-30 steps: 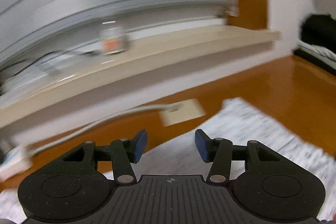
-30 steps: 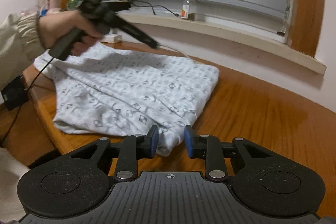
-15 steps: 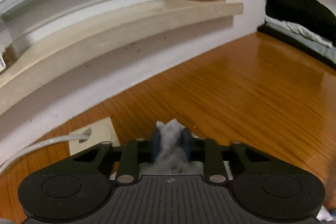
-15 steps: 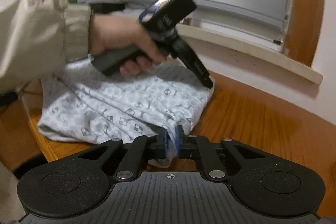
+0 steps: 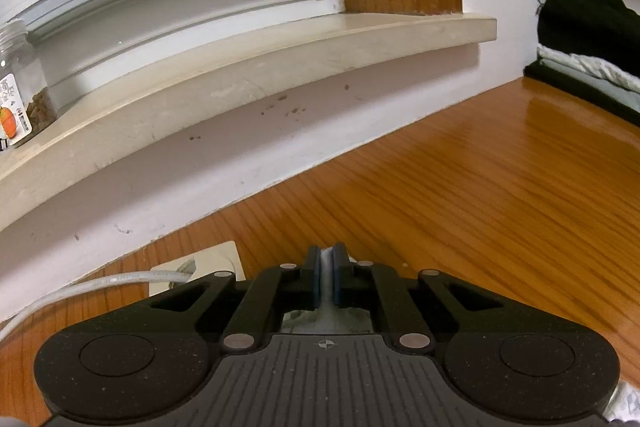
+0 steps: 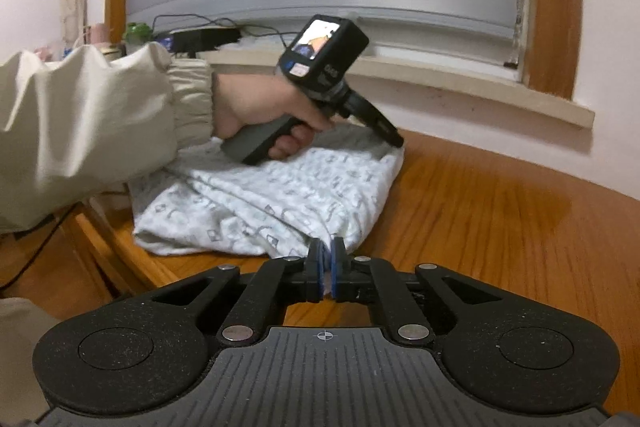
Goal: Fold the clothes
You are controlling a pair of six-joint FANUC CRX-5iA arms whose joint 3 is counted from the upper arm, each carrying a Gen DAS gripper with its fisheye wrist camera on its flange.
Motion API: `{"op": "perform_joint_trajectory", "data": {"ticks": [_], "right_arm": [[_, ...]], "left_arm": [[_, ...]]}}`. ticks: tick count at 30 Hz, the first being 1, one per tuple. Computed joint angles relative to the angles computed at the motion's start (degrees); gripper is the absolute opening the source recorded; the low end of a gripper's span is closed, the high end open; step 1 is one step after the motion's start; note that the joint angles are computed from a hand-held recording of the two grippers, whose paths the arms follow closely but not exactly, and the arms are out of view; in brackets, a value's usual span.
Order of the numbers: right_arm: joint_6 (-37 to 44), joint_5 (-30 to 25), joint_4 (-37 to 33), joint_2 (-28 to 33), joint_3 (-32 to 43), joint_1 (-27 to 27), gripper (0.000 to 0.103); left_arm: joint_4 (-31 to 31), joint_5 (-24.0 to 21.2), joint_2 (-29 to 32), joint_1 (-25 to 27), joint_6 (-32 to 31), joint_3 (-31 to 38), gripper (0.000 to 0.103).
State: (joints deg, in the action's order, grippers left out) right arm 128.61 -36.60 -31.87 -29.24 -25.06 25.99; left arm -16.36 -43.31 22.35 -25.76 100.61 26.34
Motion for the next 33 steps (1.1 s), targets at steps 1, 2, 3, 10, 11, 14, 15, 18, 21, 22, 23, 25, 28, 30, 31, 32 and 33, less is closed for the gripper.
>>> {"op": "perform_joint_trajectory", "data": {"ticks": [1, 2, 3, 10, 11, 14, 15, 18, 21, 22, 23, 25, 28, 30, 31, 32, 33], "right_arm": [[-0.62, -0.32, 0.63, -0.31, -0.09, 0.34, 0.002], [-0.83, -1.04, 0.82, -0.47, 0.03, 0.42, 0.002], [0.05, -2.58, -0.06, -0.25, 0.59, -0.23, 0.002], [-3.96, 2.29, 2.02, -2.24, -1.13, 1.73, 0.002], [-4.62, 3.58, 2.87, -2.10, -1.17, 2.69, 0.003], [-8.50, 7.63, 9.84, -1.06, -2.01, 7.24, 0.007], [-10.03, 8.63, 12.44, -0.67, -2.50, 8.20, 0.012], [-10.56, 7.51, 14.84, 0.76, -2.12, 7.97, 0.017], [-10.05, 5.49, 15.34, 2.37, -1.11, 6.99, 0.027], [-8.54, 4.94, 13.79, 3.20, -0.32, 6.26, 0.028], [-7.92, 5.14, 12.81, 3.88, 0.17, 6.01, 0.028], [-6.63, 5.47, 10.81, 5.26, 1.16, 5.50, 0.023], [-2.85, 2.87, 5.02, 6.00, 3.32, 3.04, 0.004], [-0.74, 1.16, 0.82, 4.91, 3.86, 0.74, 0.004], [0.67, -1.32, -1.91, 4.58, 4.77, -1.17, 0.003], [1.78, -3.65, -4.20, 4.22, 5.50, -2.91, 0.003], [2.69, -5.49, -5.57, 3.73, 5.79, -4.04, 0.003]], "left_arm": [[-0.39, -0.27, 0.27, -0.08, 0.30, 0.45, 0.006], [-1.28, -0.83, 0.68, -0.28, 0.85, 1.23, 0.006], [-1.61, -1.24, 1.16, -0.39, 0.95, 1.99, 0.006], [-0.57, -0.89, 1.86, -0.20, 0.04, 2.60, 0.005], [-0.46, -0.81, 1.82, -0.16, 0.02, 2.51, 0.005], [-1.09, -1.01, 1.87, -0.39, 0.09, 2.68, 0.005], [-1.55, -1.19, 1.93, -0.56, 0.15, 2.85, 0.005], [-1.86, -1.19, 1.91, -0.67, 0.14, 2.81, 0.005], [-0.67, -0.58, 1.69, -0.20, -0.19, 2.21, 0.005], [-0.46, -0.48, 1.68, -0.12, -0.28, 2.13, 0.005], [-0.52, -0.49, 1.70, -0.13, -0.29, 2.17, 0.005], [-1.00, -0.65, 1.81, -0.30, -0.13, 2.38, 0.005], [-1.19, -0.78, 1.87, -0.38, 0.01, 2.52, 0.005], [-1.39, -0.92, 1.92, -0.44, 0.17, 2.64, 0.005], [-1.39, -0.92, 1.92, -0.44, 0.17, 2.64, 0.005], [-1.39, -0.95, 1.95, -0.44, 0.26, 2.67, 0.005], [-1.39, -0.95, 1.95, -0.44, 0.26, 2.67, 0.005]]}}
